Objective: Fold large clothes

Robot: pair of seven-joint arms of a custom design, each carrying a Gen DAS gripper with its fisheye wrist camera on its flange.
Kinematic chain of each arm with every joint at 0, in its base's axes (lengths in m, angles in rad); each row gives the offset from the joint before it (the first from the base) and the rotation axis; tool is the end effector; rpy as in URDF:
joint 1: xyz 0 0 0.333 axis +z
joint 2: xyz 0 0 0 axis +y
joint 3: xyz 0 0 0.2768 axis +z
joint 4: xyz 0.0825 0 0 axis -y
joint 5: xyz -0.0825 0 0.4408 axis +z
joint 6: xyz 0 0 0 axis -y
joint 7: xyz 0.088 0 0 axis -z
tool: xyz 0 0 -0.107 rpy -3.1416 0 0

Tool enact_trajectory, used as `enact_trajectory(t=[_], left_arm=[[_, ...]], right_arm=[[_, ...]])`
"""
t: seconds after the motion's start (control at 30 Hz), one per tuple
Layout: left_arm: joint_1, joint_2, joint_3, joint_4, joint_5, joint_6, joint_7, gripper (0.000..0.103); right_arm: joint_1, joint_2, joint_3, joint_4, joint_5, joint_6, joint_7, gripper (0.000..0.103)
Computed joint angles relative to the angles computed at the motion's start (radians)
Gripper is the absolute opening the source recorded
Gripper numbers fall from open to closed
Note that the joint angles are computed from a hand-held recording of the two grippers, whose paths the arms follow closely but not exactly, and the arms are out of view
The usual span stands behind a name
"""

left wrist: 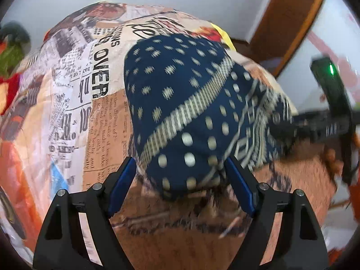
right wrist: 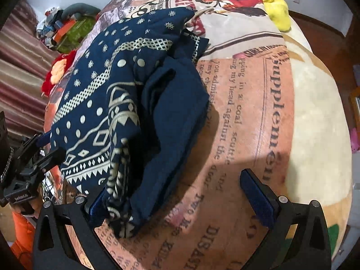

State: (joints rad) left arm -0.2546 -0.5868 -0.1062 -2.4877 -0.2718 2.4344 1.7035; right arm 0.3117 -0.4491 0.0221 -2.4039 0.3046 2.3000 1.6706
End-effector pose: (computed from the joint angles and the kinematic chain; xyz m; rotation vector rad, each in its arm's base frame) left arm 0.4578 -0.1745 0.4955 -1.6492 2.3153 -0.7583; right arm 0.4827 0.1742 0.4594 -1.9872 1.8541 0.0356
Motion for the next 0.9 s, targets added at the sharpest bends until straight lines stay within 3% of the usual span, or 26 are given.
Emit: enact_trajectory(t=[0.17, 0.43, 0.6, 0.7, 0.8, 0.9], left_arm=[[0.051, -0.057, -0.068, -0.03, 0.164, -0.006, -0.045, 0.081], [0.026, -0.07, 0.013, 0.007, 0.093, 0.061, -0.052, 0.081], [0.056, 0.037, 0.017, 0.099, 0.063, 0.101, -0.093, 0.082], [0.021, 0.164, 0.083, 0.198, -0.067, 0.015, -0.059, 0.082], [0.033, 0.276, 0.101, 0.281, -0.2, -0.089, -0.054, 0.082], [0.043, 0.349, 0.126, 0.319, -0.39, -0.14, 0.006, 0.094]], right_arm=[[-0.001, -0.009, 0.0, 0.02, 0.0, -0.016, 0.001, 0.103], [0.005, 0.035, -0.007, 0.096, 0.029, 0.043, -0.012, 0.103], [0.006, 0.108, 0.0, 0.164, 0.042, 0.074, -0.012, 0.103], [0.003, 0.17, 0.0, 0.207, 0.055, 0.067, -0.012, 0.103], [-0.002, 0.235, -0.007, 0.246, 0.094, 0.029, -0.021, 0.103], [-0.009, 0.29, -0.025, 0.275, 0.221, -0.019, -0.074, 0.103]])
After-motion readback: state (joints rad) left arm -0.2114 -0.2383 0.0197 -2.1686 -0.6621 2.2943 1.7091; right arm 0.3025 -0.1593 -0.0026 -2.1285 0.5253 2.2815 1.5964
